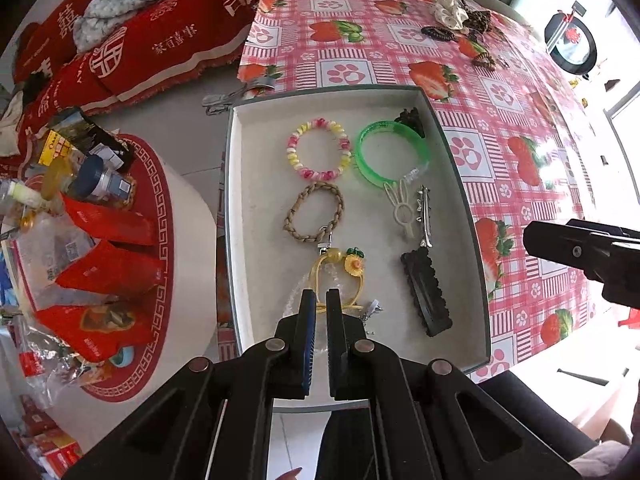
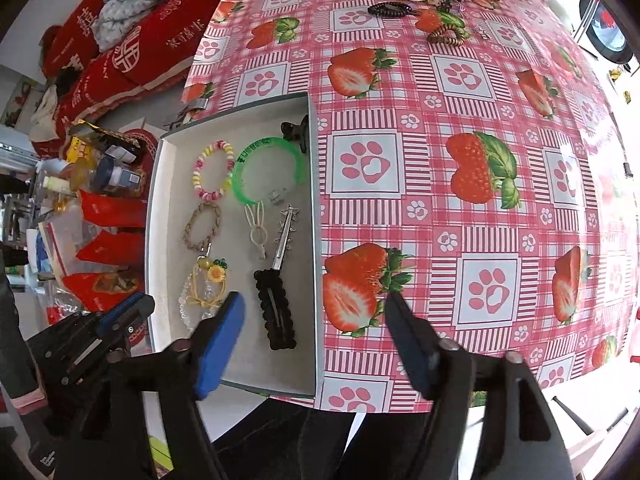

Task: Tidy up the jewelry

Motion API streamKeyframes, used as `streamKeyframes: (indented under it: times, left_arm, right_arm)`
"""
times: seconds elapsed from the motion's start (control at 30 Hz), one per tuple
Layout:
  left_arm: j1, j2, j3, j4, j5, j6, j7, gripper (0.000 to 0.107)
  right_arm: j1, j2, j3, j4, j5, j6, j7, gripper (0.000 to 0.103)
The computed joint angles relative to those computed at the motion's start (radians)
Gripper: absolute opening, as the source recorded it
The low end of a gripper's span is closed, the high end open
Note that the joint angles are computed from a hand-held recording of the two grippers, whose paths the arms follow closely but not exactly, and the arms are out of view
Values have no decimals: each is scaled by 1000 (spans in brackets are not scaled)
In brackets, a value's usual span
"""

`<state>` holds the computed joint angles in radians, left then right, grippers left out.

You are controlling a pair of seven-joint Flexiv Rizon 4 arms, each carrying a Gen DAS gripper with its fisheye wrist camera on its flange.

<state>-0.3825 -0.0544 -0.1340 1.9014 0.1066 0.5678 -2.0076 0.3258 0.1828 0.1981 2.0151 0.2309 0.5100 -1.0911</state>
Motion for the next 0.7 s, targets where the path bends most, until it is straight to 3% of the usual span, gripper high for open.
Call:
streamKeyframes:
  times: [0.17, 0.2, 0.23, 0.27, 0.53, 0.7]
  left_arm:
    - [3, 5, 1, 2, 7, 3, -9, 11]
    - [3, 6, 2, 2, 8, 3, -11, 16]
    - [4, 5, 1, 1, 6, 2, -10, 74]
    - [5, 2, 0, -7, 9, -17, -16, 103]
    - [0, -63, 9, 11, 69, 96, -59, 103]
    - [-10, -99, 18, 3, 88, 114, -78, 103]
  right_arm:
    - [2, -4, 2, -2, -8, 4, 4, 79]
    - [2, -4, 2, -2, -8, 3, 4, 79]
    - [3, -5, 2, -3, -9, 3, 5, 79]
    - [3, -4, 2, -2, -9, 3, 5, 79]
    - [8, -14, 6, -12, -21, 3, -7, 79]
    - [16, -17, 19, -9, -71, 8, -15, 82]
